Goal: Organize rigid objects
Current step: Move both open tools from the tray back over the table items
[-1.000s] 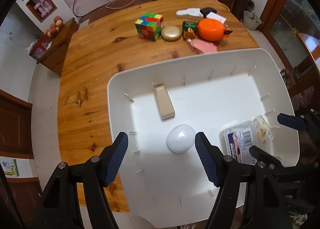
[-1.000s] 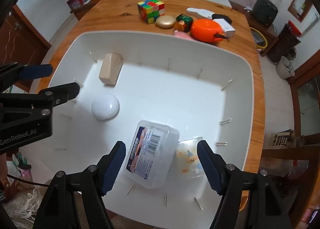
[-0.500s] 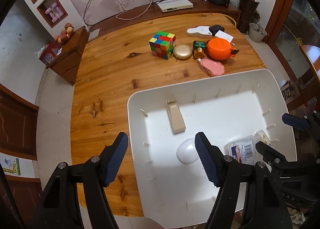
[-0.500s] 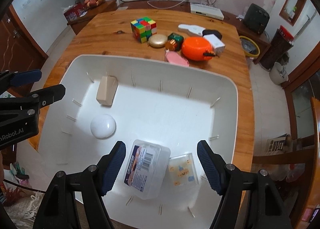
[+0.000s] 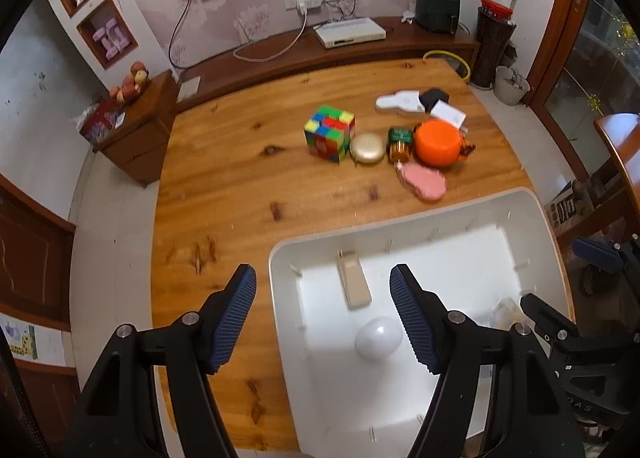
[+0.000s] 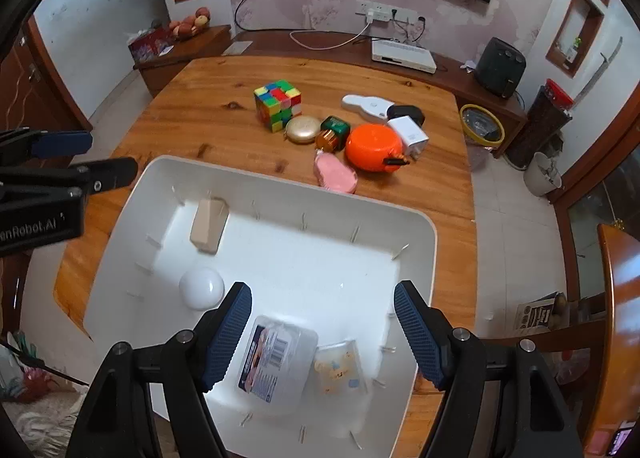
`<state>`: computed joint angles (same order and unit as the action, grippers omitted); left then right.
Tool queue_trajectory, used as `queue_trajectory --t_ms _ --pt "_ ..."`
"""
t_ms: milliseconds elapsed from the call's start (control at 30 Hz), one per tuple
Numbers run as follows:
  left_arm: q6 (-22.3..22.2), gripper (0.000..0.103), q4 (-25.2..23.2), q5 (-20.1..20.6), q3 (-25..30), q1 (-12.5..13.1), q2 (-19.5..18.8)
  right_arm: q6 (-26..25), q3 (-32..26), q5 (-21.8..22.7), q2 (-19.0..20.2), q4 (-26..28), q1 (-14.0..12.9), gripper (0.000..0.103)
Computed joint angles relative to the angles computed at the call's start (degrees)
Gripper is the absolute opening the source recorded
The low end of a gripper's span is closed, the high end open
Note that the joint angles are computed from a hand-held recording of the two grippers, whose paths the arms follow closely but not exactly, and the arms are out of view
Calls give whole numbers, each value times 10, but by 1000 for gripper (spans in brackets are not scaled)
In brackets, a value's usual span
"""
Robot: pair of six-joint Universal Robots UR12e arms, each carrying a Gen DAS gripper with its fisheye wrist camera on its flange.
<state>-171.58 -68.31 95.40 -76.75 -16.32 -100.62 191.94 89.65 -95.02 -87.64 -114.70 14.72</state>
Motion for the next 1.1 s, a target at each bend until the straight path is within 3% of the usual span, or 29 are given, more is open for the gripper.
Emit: queue_trajectory --t_ms 300,433,733,900,1100 --pt "52 73 3 0 56 0 -35 29 -30 12 14 4 -22 75" --pt "77 78 6 -4 90 4 -61 42 -50 14 26 6 -37 75" --pt "102 78 -66 -27 200 13 -155 53 -111 -18 82 36 -60 75" --pt "121 78 -138 -30 267 17 -212 58 -139 5 119 50 -75 75" --pt "147 78 -172 -19 306 14 -253 36 -159 20 157 77 -78 75"
